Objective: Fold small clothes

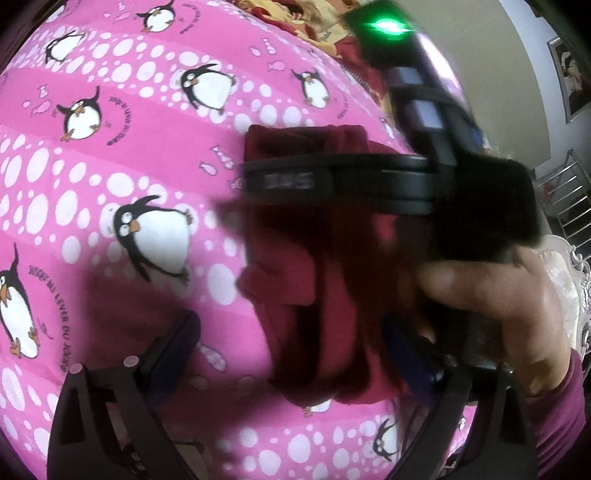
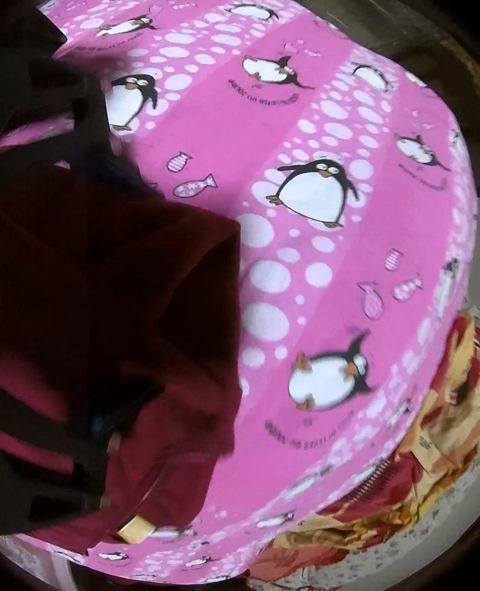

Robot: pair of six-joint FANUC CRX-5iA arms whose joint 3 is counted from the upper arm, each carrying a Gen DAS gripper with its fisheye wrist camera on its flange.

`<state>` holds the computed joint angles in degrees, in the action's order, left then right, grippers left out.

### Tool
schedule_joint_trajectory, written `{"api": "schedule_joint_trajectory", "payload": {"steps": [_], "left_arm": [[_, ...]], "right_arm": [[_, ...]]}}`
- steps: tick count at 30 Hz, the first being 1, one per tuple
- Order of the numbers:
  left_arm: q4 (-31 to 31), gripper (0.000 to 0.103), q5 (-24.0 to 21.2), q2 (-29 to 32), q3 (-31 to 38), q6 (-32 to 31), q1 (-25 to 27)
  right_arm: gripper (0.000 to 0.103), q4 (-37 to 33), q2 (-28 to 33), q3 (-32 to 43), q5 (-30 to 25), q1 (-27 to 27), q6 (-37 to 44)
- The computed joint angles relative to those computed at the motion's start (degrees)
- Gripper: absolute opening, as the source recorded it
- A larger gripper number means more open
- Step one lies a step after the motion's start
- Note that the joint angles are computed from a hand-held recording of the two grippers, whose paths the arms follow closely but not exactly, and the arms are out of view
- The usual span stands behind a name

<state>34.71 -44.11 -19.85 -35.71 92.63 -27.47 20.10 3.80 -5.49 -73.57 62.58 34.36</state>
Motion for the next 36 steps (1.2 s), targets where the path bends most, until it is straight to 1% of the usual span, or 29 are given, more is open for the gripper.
{"api": "schedule_joint_trajectory", "payload": {"steps": [1, 2, 4, 6, 7, 8, 9, 10, 11, 12, 13, 14, 15, 16, 17, 18, 19, 22, 23, 24, 25, 26, 27, 28, 29, 31, 32, 33, 36], "left_arm": [[-0.2, 0.098, 0.4, 0.2, 0.3, 0.2, -0.5], [-0.4, 0.098, 0.9, 0.6, 0.6, 0.4, -1.1], [-0.6, 0.098, 2.4, 2.1, 2.0, 0.8, -3.1], [0.5, 0.098, 3.7, 3.1, 2.6, -0.6, -4.3], [1.9, 0.098, 4.7, 3.5, 2.5, -1.8, -4.9], [5.1, 0.098, 6.3, 3.7, 1.9, -4.5, -5.8], [8.5, 0.094, 7.4, 3.9, 1.2, -7.5, -6.1], [11.5, 0.075, 8.6, 3.9, 0.5, -10.0, -6.8], [13.0, 0.064, 8.9, 4.2, 0.6, -11.5, -7.4], [11.5, 0.049, 8.5, 4.5, 1.6, -10.7, -8.0], [10.0, 0.042, 8.2, 4.6, 2.6, -10.1, -8.4], [9.6, 0.038, 8.4, 4.6, 3.1, -10.7, -9.0], [9.7, 0.032, 8.8, 4.5, 3.5, -11.9, -9.7], [9.0, 0.031, 8.8, 4.6, 4.2, -12.3, -10.0], [7.5, 0.031, 8.8, 4.7, 5.1, -11.6, -10.5], [6.5, 0.031, 8.6, 5.1, 5.9, -11.2, -10.8], [6.8, 0.031, 8.5, 5.1, 6.0, -11.4, -11.0], [6.4, 0.031, 8.0, 6.1, 7.3, -10.7, -11.4], [5.5, 0.031, 7.8, 6.4, 7.9, -10.0, -11.5], [4.6, 0.031, 7.5, 6.8, 8.6, -9.2, -11.6], [3.9, 0.031, 7.1, 7.3, 9.4, -8.3, -11.7], [3.2, 0.031, 6.7, 7.4, 10.0, -7.4, -11.8], [3.9, 0.031, 6.1, 7.1, 9.8, -8.2, -11.5], [4.6, 0.031, 6.0, 7.3, 10.1, -8.6, -11.6], [4.9, 0.031, 5.8, 5.9, 9.0, -8.8, -11.8], [7.2, 0.031, 6.2, 6.6, 9.4, -10.4, -12.6], [9.3, 0.031, 6.7, 7.2, 9.7, -11.9, -13.5], [10.8, 0.031, 7.0, 7.6, 9.9, -13.2, -14.2], [12.6, 0.031, 7.6, 10.1, 12.5, -15.5, -17.0]], "right_arm": [[0.054, -1.1, -1.9, -0.8, 1.2, -0.4, -0.5], [0.037, -3.3, -4.2, -1.5, 2.9, -1.4, -0.6], [0.03, -7.3, -9.7, -4.2, 7.6, -3.5, -1.5], [0.028, -9.9, -14.4, -6.9, 11.6, -4.9, -2.0], [0.028, -11.1, -16.4, -7.9, 12.7, -5.4, -2.3], [0.028, -12.0, -17.8, -8.7, 13.7, -5.8, -2.5], [0.028, -12.8, -19.4, -9.6, 14.7, -6.1, -2.9], [0.028, -12.9, -20.5, -10.2, 15.2, -6.2, -3.6], [0.028, -12.7, -21.3, -10.8, 15.5, -6.1, -4.3], [0.028, -12.6, -22.1, -11.4, 15.6, -6.2, -4.6], [0.029, -12.6, -22.7, -11.7, 15.9, -6.3, -4.4], [0.031, -12.1, -23.7, -12.5, 16.2, -6.1, -5.0], [0.036, -11.4, -24.5, -13.0, 16.1, -6.0, -5.9], [0.056, -11.3, -24.9, -13.1, 15.9, -6.6, -6.5], [0.078, -10.5, -25.3, -13.5, 15.9, -6.4, -8.4], [0.085, -10.5, -25.2, -13.4, 16.5, -6.7, -8.7], [0.089, -11.5, -25.1, -13.0, 16.7, -7.3, -7.7], [0.089, -14.8, -22.4, -10.6, 14.6, -8.1, -3.2], [0.089, -14.2, -21.4, -10.4, 13.8, -7.6, -2.4], [0.085, -12.0, -21.0, -10.8, 12.8, -6.4, -3.5], [0.06, -9.0, -20.9, -11.5, 11.8, -5.1, -5.8], [0.04, -8.2, -21.6, -12.3, 11.9, -4.6, -6.9], [0.038, -7.2, -23.0, -13.4, 12.6, -4.1, -8.2], [0.033, -6.0, -23.9, -14.2, 12.7, -3.7, -9.0], [0.029, -3.8, -25.4, -15.2, 11.8, -2.7, -10.2], [0.027, -2.2, -28.1, -16.3, 10.7, -1.9, -11.0], [0.026, -1.6, -29.4, -16.6, 10.0, -1.6, -11.2], [0.026, -0.5, -31.3, -17.1, 8.5, -1.0, -11.5], [0.026, 1.9, -35.6, -18.0, 4.5, 0.5, -12.8]]}}
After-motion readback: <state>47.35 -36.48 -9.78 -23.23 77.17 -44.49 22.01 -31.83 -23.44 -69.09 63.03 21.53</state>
